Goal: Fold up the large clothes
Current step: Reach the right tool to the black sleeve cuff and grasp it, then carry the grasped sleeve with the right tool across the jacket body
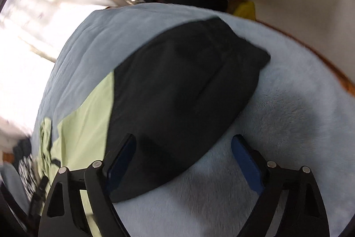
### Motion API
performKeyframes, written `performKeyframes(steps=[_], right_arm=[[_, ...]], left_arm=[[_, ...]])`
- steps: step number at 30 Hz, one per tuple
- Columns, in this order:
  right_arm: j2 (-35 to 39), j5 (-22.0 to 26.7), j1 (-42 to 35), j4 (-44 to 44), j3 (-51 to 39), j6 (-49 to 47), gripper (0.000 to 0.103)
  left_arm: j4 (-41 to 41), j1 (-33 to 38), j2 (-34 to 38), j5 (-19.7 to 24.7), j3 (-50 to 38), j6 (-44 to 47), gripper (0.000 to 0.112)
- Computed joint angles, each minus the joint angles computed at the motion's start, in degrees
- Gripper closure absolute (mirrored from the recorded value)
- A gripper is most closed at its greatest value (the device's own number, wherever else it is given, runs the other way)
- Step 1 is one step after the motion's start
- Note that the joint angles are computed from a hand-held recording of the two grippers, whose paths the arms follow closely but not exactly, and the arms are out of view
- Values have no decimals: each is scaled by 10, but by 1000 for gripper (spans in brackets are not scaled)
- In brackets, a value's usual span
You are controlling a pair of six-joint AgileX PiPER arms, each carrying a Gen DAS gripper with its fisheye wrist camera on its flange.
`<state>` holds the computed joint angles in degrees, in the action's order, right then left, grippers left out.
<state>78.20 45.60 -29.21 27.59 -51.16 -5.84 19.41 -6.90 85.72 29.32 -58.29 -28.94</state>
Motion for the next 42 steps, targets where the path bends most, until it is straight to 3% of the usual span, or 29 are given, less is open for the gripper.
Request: performKeyframes(steps=[3,6,8,10,13,17,19,24,30,33,35,38,42], right_arm=[[1,-34,1,20,10,3,15],[16,-56,16,-20,-5,47,43],[19,-59,20,-26,-15,52,78],[6,-57,28,-15,-27,48,94],[-48,-72,119,-111,-64,139,95],[-85,-51,305,-246,-160,270,96],[-75,-22,412,-317,-221,333,96],[29,63,681,-468,-371,444,96],[177,118,863,-506,-422,485,96],[232,136,918,-507,-407,494,78],[228,124,939,-506,-362,508,45],[167,99,980,-538,-262,571,31],[81,83,996,-551,-179,620,25]], left_arm=[[-40,11,12,-9,-6,34,17],[-95,35,2,-12,-3,89,17],[-132,57,-14,-8,1,129,17],[-175,85,-32,0,2,178,17],[-223,133,-63,25,-3,244,18],[-278,227,-88,94,-38,319,20],[-345,300,-97,135,-57,392,20],[-453,477,-101,201,-85,547,20],[-489,640,-46,246,-113,677,20],[-492,683,-9,265,-118,707,20],[-499,699,9,279,-120,720,20],[-521,720,19,305,-110,754,20],[-538,707,-10,320,-71,790,20]])
